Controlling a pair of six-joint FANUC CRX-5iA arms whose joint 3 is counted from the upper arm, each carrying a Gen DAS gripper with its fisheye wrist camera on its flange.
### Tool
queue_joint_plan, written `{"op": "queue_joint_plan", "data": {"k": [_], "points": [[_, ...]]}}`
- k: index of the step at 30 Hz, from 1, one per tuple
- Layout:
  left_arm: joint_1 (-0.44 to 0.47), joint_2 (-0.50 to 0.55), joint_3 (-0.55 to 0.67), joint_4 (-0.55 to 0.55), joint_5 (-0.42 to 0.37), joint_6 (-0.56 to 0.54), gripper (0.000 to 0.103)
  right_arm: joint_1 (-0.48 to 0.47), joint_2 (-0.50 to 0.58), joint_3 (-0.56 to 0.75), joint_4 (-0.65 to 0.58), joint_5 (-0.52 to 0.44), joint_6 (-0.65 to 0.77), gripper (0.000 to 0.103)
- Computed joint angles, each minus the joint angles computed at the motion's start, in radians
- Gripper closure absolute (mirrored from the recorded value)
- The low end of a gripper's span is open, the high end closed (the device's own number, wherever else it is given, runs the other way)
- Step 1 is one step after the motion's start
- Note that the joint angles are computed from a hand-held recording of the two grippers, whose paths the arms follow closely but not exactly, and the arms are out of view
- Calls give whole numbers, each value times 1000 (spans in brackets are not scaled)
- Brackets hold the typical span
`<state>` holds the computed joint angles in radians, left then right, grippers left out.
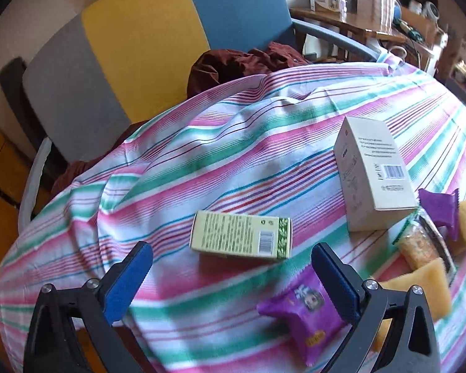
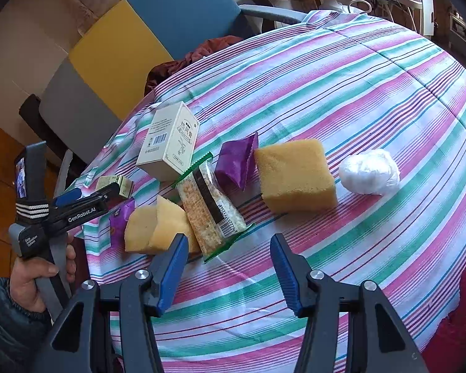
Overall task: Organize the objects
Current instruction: 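Move the left tool to the green-and-white tea box and close on it, then carry the tea box toward the gold tray with the left gripper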
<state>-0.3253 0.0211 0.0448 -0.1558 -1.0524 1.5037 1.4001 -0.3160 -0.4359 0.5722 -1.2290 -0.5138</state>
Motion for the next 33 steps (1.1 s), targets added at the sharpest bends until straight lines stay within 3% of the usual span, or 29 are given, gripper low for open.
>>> {"op": "queue_joint_plan", "data": {"k": [4, 5, 7, 16, 20, 27, 33], "points": [[-18, 28, 14, -46, 38, 3, 4, -6, -3, -2, -12, 1, -3, 47], [-12, 36, 12, -32, 42, -12, 25, -6, -5, -4, -10, 0, -6, 47], [4, 41, 3, 6, 27, -19, 31, -2, -13, -14, 3, -8, -25, 47], [43, -157, -170, 111, 118, -27, 31, 85, -138, -144, 138, -120, -385, 47], [69, -276, -256, 198, 130, -65, 31, 96, -171, -174, 141, -127, -460, 47], [60, -472, -415, 311, 75, -149, 31, 65, -143, -152, 111, -82, -386, 47], [80, -620, -520, 364, 13, -159, 31, 14, -88, -106, 70, 20, -197, 47]]}}
